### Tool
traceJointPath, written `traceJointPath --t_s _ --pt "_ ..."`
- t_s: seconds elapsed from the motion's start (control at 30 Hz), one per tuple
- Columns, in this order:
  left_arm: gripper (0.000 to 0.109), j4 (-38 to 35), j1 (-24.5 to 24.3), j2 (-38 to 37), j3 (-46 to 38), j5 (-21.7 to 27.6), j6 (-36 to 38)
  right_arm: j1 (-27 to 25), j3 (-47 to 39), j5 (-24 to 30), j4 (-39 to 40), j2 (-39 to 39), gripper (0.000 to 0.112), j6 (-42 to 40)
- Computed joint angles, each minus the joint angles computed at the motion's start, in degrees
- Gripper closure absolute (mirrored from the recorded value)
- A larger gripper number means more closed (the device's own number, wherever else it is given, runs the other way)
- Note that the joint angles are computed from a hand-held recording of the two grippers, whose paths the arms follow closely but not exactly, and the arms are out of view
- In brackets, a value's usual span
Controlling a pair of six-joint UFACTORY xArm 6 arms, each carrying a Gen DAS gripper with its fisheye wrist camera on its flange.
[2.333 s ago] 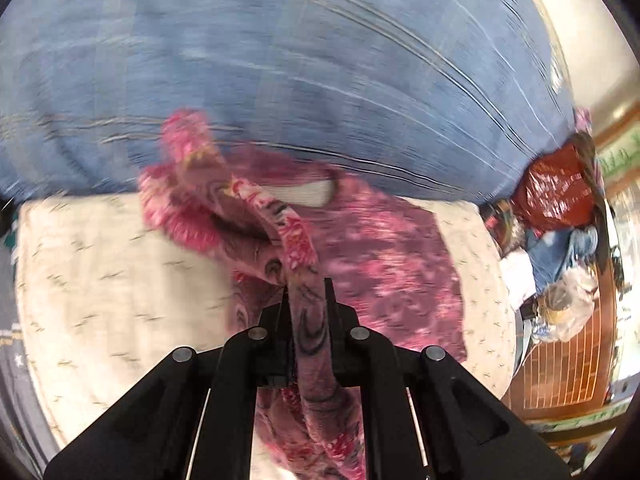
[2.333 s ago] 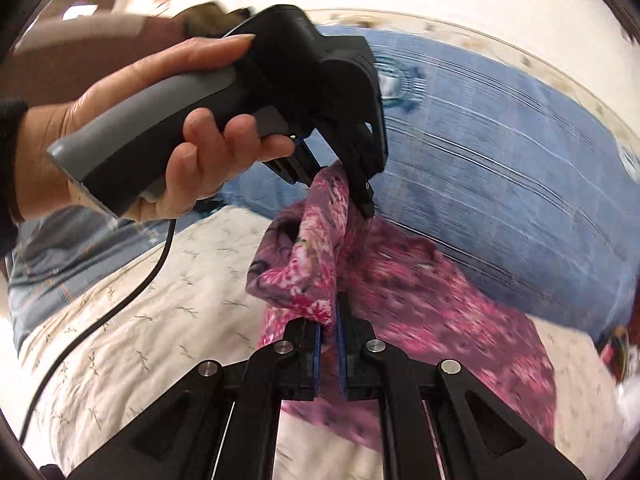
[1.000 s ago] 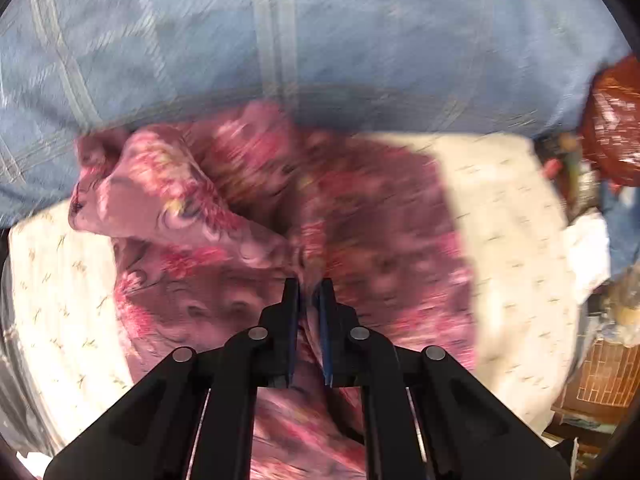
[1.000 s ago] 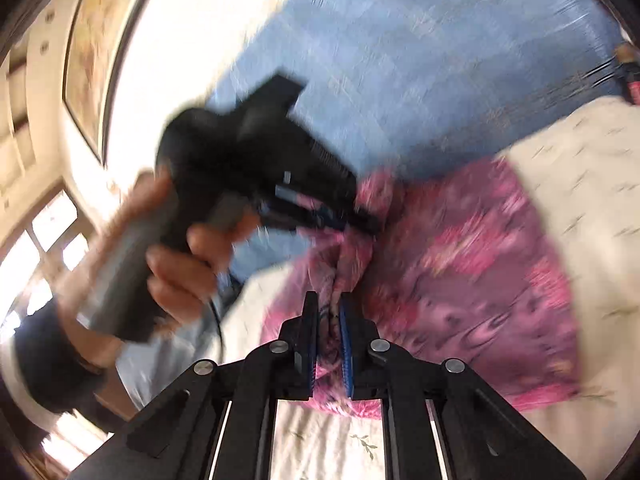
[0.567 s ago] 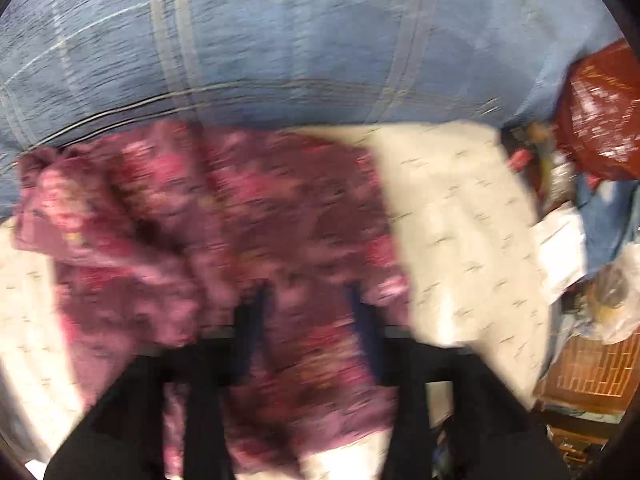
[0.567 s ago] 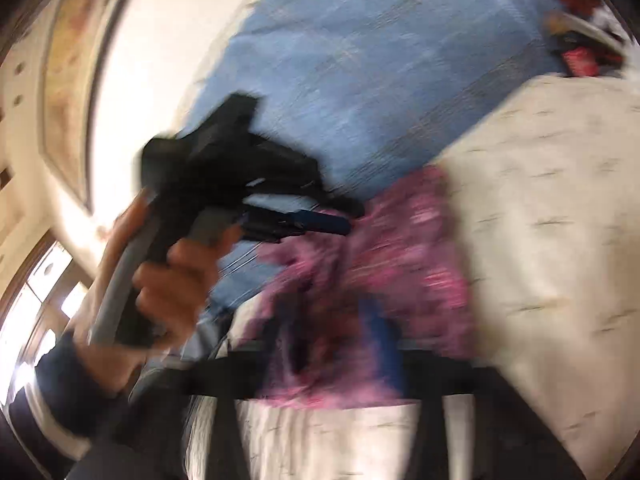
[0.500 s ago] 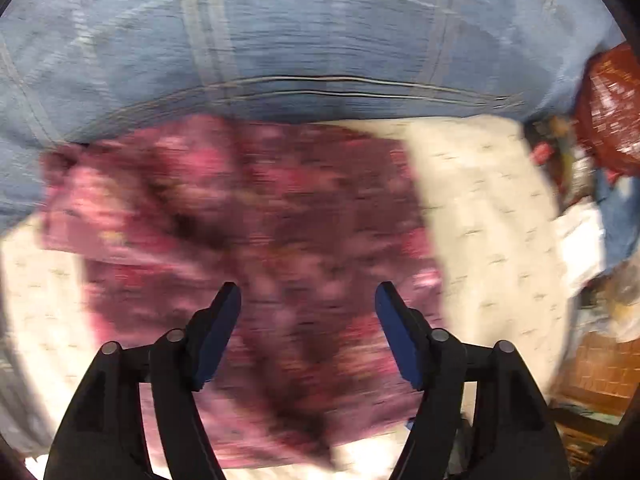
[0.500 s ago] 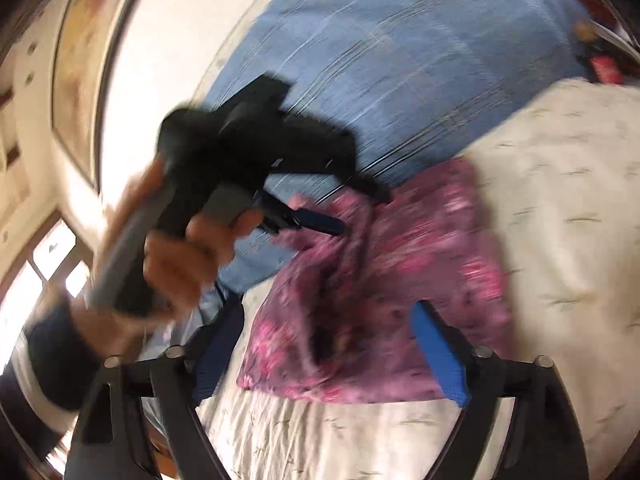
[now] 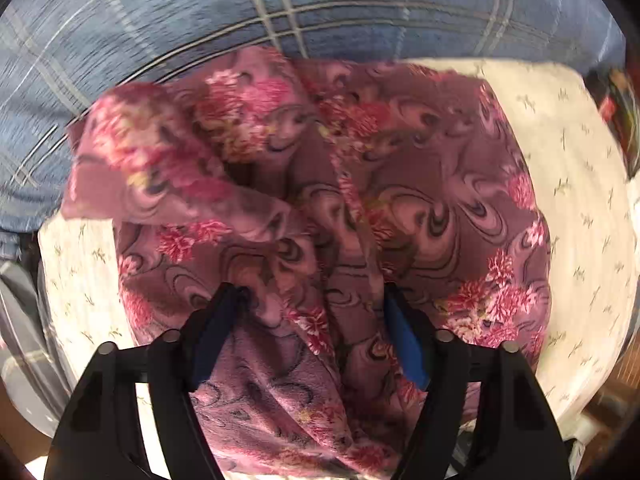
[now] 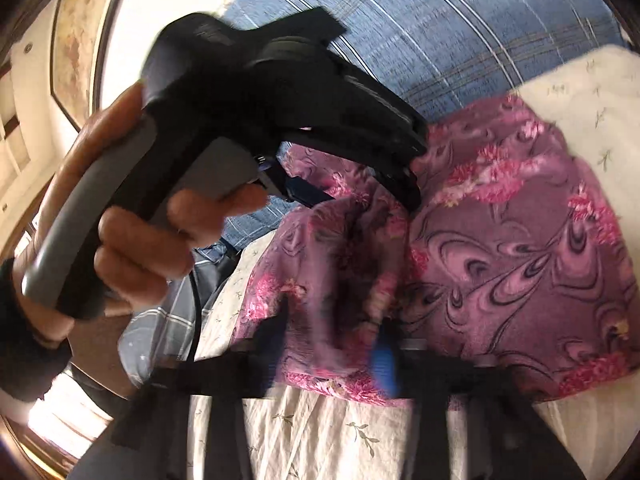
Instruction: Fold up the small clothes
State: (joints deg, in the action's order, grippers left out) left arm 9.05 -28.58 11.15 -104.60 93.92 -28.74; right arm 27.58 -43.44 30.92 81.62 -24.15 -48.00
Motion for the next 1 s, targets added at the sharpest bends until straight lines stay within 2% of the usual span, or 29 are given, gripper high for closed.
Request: traceJointPath --t_s 0.03,0.13,0.3,0.37,0.47,0.53,0.6,0.63,0.7,0.73,0.77,0.8,0.83,0.87,0.93,0.97,1.0 --pt "0.080 -0.1 0.3 -1.4 1.6 -1.1 -0.4 -1.3 -0.2 2.4 0.7 0.4 0.102 0.1" --pt "0.095 0.2 -0.1 -5.4 5.9 -4.0 -2.9 -3.4 0.2 4.8 4.4 -0.5 0.103 -1.6" --pt "0.095 1.5 -3.8 -7.5 5.0 -7.1 -5.4 -5.9 2.0 4.6 8.8 -4.8 0.103 -3.6" --pt "0.095 0.4 -5.2 -6.4 2.6 -8.1 -5.1 -8.1 3.7 4.7 10.9 -7.7 0.103 -4.4" --pt "0.095 -3.0 -6.5 -4.1 0.2 -12.1 -3.8 -12.4 6.3 4.6 12.4 -11.8 0.103 -2.9" --pt "0.094 -4.3 -7.3 -2.2 -0.4 -13.4 -3.8 -14.0 7.2 2.7 10.2 -12.1 0.103 0.4" --pt "0.094 -5.2 -7.5 -0.4 -0.7 -13.5 -5.5 -16.1 7.2 3.7 5.0 -9.9 0.103 5.9" --pt "0.093 -6.5 -6.6 -1.4 1.5 -14.9 -5.8 -16.4 6.8 4.0 1.2 -7.3 0.103 9.9" --pt "0.092 -10.1 -4.8 -6.5 9.1 -21.1 -7.1 -17.1 6.5 5.8 -2.0 -4.6 0.105 13.8" --pt "0.090 -11.7 -3.9 -9.0 11.5 -22.8 -6.9 -17.0 6.9 5.5 -0.4 -5.1 0.101 12.6" --pt "0.089 -13.2 -3.0 -11.0 13.2 -24.0 -6.5 -16.7 7.4 5.2 -1.2 -6.7 0.093 12.7" --pt "0.088 -14.2 -1.8 -14.5 15.9 -25.5 -6.3 -15.7 7.3 3.4 -2.7 -7.0 0.084 13.3" --pt "0.083 -13.9 -0.6 -18.4 18.7 -27.2 -6.7 -14.1 6.9 0.2 -4.4 -6.8 0.081 14.1" --pt "0.077 -13.5 0.2 -21.0 20.7 -28.4 -6.9 -12.9 7.1 -3.1 -6.8 -7.8 0.079 16.3" --pt "0.043 -10.8 4.1 -28.6 25.8 -30.8 -8.5 -12.1 6.7 -7.6 -5.1 -8.8 0.077 15.4" --pt "0.039 -9.6 6.8 -31.9 29.0 -32.1 -8.6 -11.2 6.6 -11.8 -1.5 -9.8 0.070 12.5" --pt "0.039 -8.4 8.3 -34.1 31.0 -31.9 -9.0 -10.8 5.9 -14.4 1.5 -9.7 0.058 10.1"
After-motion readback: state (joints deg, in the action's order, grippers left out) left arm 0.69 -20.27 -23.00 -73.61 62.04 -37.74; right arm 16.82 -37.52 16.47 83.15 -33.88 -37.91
